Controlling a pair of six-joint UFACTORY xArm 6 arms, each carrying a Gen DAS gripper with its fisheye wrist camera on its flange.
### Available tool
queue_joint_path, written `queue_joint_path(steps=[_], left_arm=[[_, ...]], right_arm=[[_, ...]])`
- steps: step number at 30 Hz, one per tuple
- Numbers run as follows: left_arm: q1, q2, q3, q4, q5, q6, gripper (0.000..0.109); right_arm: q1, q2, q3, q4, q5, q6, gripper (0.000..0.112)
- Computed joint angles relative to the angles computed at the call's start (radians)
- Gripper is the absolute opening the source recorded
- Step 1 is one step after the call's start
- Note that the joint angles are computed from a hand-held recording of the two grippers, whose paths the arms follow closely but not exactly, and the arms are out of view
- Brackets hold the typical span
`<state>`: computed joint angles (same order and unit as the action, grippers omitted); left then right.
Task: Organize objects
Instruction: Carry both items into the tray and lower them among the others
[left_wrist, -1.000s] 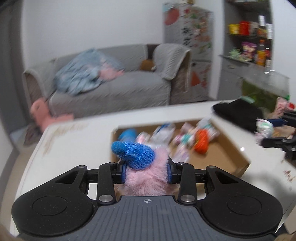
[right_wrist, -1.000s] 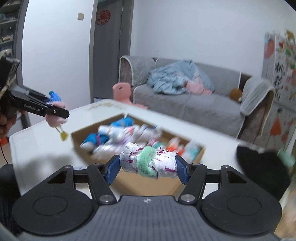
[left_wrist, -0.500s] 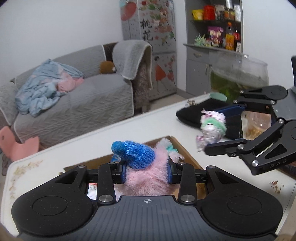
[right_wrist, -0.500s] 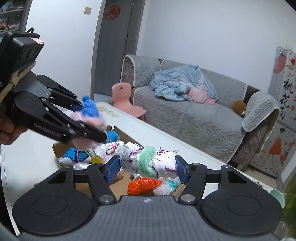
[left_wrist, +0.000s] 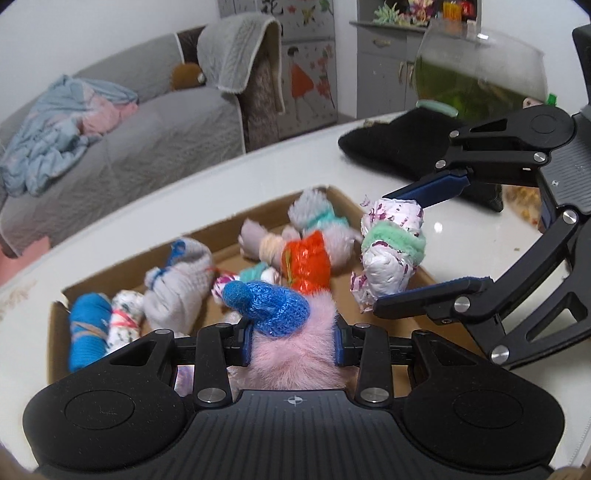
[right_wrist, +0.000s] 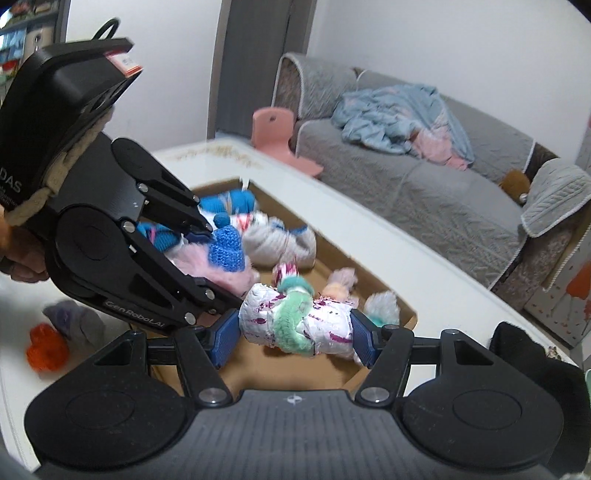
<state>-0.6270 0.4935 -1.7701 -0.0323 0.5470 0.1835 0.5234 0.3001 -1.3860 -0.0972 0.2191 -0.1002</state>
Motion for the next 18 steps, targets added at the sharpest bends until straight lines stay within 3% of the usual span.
queue_joint_path(steps=[7, 18], left_arm=[[0.008, 0.067, -0.069, -0.028, 0.053, 0.012, 0.038], [0.017, 0.136, -0.140, -0.073, 0.065, 0.004, 0.036]], right_arm=[[-0.005, 0.048, -0.042, 0.023, 0.069, -0.053, 0.059], [-0.018, 0.108, -0.103, 0.041, 0.120, -0.105, 0.059]])
